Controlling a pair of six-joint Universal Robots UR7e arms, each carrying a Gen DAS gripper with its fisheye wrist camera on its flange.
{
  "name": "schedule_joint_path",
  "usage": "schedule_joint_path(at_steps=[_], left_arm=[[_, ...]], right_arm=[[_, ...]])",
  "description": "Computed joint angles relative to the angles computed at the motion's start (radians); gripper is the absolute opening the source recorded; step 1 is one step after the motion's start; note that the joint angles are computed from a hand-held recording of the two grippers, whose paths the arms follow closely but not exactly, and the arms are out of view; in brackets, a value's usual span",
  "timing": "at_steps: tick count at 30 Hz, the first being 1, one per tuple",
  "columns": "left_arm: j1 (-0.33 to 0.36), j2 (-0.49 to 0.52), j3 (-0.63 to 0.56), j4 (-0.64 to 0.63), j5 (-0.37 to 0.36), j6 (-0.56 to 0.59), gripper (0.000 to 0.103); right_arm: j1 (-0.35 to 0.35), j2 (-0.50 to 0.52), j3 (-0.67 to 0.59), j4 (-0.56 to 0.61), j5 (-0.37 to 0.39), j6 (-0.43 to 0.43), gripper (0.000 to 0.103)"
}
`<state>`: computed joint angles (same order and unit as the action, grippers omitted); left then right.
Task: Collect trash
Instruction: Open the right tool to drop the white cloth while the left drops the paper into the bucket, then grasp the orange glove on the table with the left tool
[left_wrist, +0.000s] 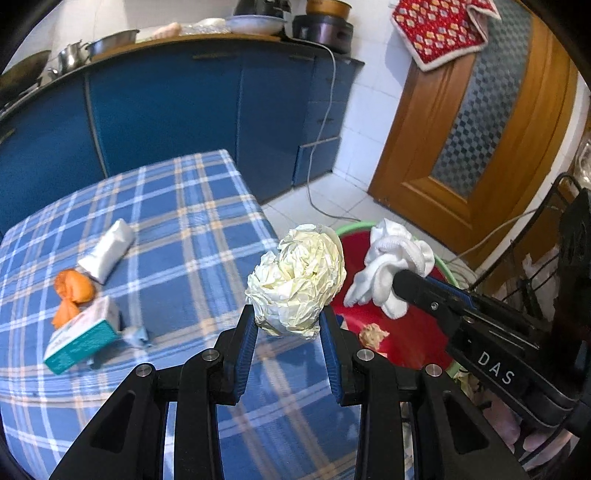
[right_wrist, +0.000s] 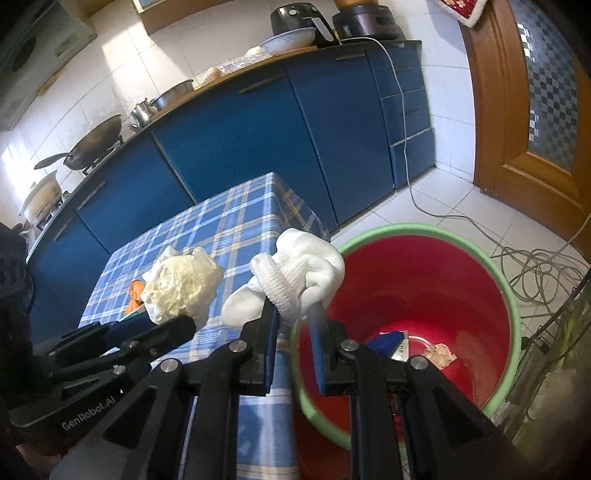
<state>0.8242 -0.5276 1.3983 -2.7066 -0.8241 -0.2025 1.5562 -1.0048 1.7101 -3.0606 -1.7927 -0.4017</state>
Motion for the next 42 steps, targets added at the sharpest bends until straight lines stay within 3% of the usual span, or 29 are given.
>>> schedule_joint_path(at_steps=[13, 17, 20, 35, 42], left_arm=[[0.001, 0.088, -0.102, 0.084, -0.038, 0.026, 0.037], [0.0, 0.099, -0.115, 0.084, -0.059, 0.056, 0.043], [-0.001, 0.1, -0.113, 0.074, -0.061, 0.066, 0.048], [0.003, 0.056, -0.064, 0.036, -0.031, 0.041, 0.049], [0.0, 0.003, -0.009, -0.008, 0.022, 0.046, 0.049]], right_arm=[[-0.061, -0.005, -0.021, 0.018, 0.003, 0.019, 0.025], [-0.07, -0.006, -0.024, 0.016, 0.003, 0.047, 0.044], [-0.073, -0.01, -0.025, 0.017, 0.013, 0.056, 0.044], [-0.055, -0.019, -0.014, 0.007, 0.011, 0.042, 0.045], [-0.034, -0.019, -0.008, 0.01, 0.006, 0.031, 0.045]])
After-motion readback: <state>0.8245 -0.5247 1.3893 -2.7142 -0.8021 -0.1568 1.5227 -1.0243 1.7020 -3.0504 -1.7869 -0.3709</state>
